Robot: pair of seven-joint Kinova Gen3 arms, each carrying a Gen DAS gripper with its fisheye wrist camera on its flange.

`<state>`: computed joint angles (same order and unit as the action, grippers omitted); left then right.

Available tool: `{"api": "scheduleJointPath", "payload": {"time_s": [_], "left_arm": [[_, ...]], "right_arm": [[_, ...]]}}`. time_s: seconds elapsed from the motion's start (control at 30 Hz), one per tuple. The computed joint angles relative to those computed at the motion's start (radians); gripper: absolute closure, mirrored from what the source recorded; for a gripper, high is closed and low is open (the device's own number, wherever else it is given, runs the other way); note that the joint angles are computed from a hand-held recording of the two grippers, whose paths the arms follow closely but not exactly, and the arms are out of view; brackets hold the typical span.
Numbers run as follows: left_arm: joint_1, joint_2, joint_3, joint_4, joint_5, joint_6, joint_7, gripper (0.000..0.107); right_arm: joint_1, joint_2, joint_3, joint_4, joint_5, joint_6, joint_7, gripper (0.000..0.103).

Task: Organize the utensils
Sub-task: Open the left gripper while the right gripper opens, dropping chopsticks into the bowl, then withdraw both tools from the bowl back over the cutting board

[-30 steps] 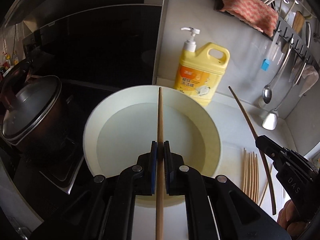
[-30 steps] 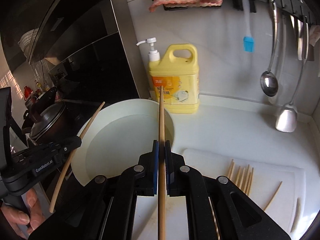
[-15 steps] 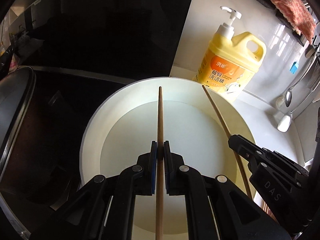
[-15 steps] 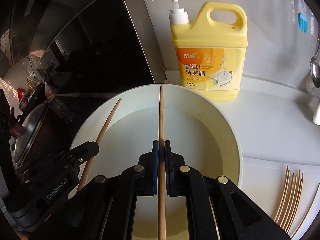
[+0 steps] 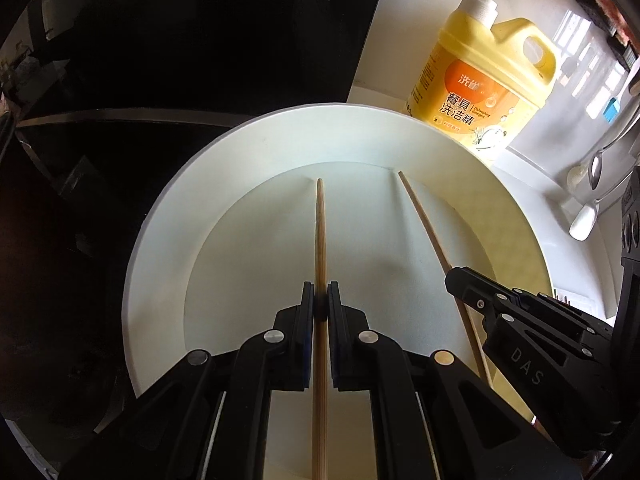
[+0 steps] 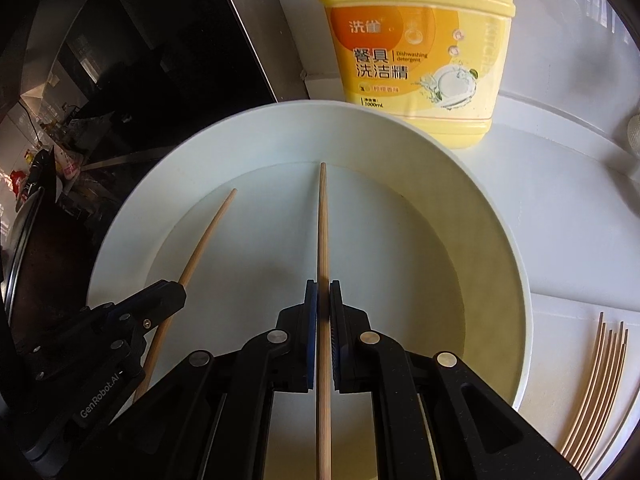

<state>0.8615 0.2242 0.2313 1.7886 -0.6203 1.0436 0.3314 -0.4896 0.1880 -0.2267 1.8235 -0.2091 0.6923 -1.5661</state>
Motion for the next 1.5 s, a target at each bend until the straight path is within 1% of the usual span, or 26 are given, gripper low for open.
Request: {"api": "scheduleJointPath", "payload": {"time_s": [0.1, 0.2, 0.23, 0.27, 0.3, 0.37, 0.4, 0.43, 0.5, 0.63, 0.7, 0.77, 0.93, 1.03, 1.1, 1.17, 1.2, 1.37, 1.5], "left_arm": [[-0.005, 0.003, 0.000, 0.000, 0.001, -0.005, -0.011, 0.100], [-0.009, 0.005, -0.001, -0.005, 0.012, -0.004, -0.025, 0.099], [-0.007, 0.006, -0.003, -0.006, 0.013, 0.000, -0.021, 0.099], [-0.006, 0.007, -0.003, -0.010, 0.016, 0.008, -0.020, 0.097], [-0.003, 0.009, -0.003, -0.014, 0.017, 0.018, -0.019, 0.091], [0.007, 0.011, -0.003, -0.020, 0.011, 0.041, -0.006, 0.071], [0.015, 0.009, -0.003, -0.021, 0.003, 0.054, 0.006, 0.066], [0.023, 0.008, -0.002, -0.023, -0.005, 0.070, 0.017, 0.059], [0.033, 0.006, 0.002, -0.030, -0.017, 0.098, 0.033, 0.053], [0.037, -0.005, 0.012, -0.035, -0.026, 0.128, 0.044, 0.047], [0.041, -0.011, 0.019, -0.034, -0.029, 0.144, 0.049, 0.045], [0.045, -0.011, 0.026, -0.043, -0.032, 0.166, 0.051, 0.041], [0.061, -0.014, 0.040, -0.057, -0.041, 0.204, 0.056, 0.036], [0.073, -0.010, 0.047, -0.071, -0.045, 0.227, 0.055, 0.034], [0.080, -0.014, 0.048, -0.071, -0.046, 0.227, 0.065, 0.030], [0.085, -0.018, 0.051, -0.071, -0.049, 0.223, 0.078, 0.029], [0.088, -0.017, 0.053, -0.074, -0.050, 0.227, 0.080, 0.029], [0.116, -0.004, 0.062, -0.111, -0.060, 0.275, 0.085, 0.028], [0.149, 0.016, 0.065, -0.154, -0.080, 0.319, 0.082, 0.028]], "right_arm": [[-0.008, 0.007, 0.004, -0.013, 0.017, 0.030, -0.015, 0.097], [-0.018, 0.002, 0.006, -0.013, 0.038, 0.035, -0.028, 0.096], [-0.020, -0.001, 0.007, -0.013, 0.045, 0.035, -0.034, 0.094], [-0.021, -0.003, 0.008, -0.010, 0.048, 0.034, -0.038, 0.089], [-0.023, -0.003, 0.008, -0.009, 0.052, 0.029, -0.042, 0.083], [-0.018, -0.017, 0.007, 0.002, 0.049, 0.013, -0.039, 0.081], [-0.012, -0.028, 0.006, 0.009, 0.044, 0.011, -0.032, 0.081], [-0.009, -0.036, 0.006, 0.015, 0.042, 0.005, -0.027, 0.081], [-0.003, -0.052, 0.007, 0.026, 0.038, -0.007, -0.021, 0.080], [0.009, -0.078, 0.007, 0.045, 0.021, -0.030, -0.005, 0.078], [0.009, -0.081, 0.007, 0.049, 0.021, -0.046, -0.004, 0.074], [0.007, -0.085, 0.007, 0.053, 0.024, -0.057, -0.008, 0.070], [0.013, -0.139, 0.009, 0.091, 0.021, -0.071, -0.010, 0.070], [0.014, -0.170, 0.011, 0.112, 0.033, -0.078, -0.031, 0.067], [0.015, -0.187, 0.012, 0.124, 0.042, -0.079, -0.045, 0.065], [0.019, -0.208, 0.014, 0.136, 0.042, -0.074, -0.051, 0.064], [0.021, -0.218, 0.015, 0.143, 0.043, -0.074, -0.054, 0.061], [0.035, -0.276, 0.028, 0.186, 0.023, -0.079, -0.040, 0.057], [0.050, -0.320, 0.055, 0.217, -0.014, -0.079, 0.007, 0.054]]}}
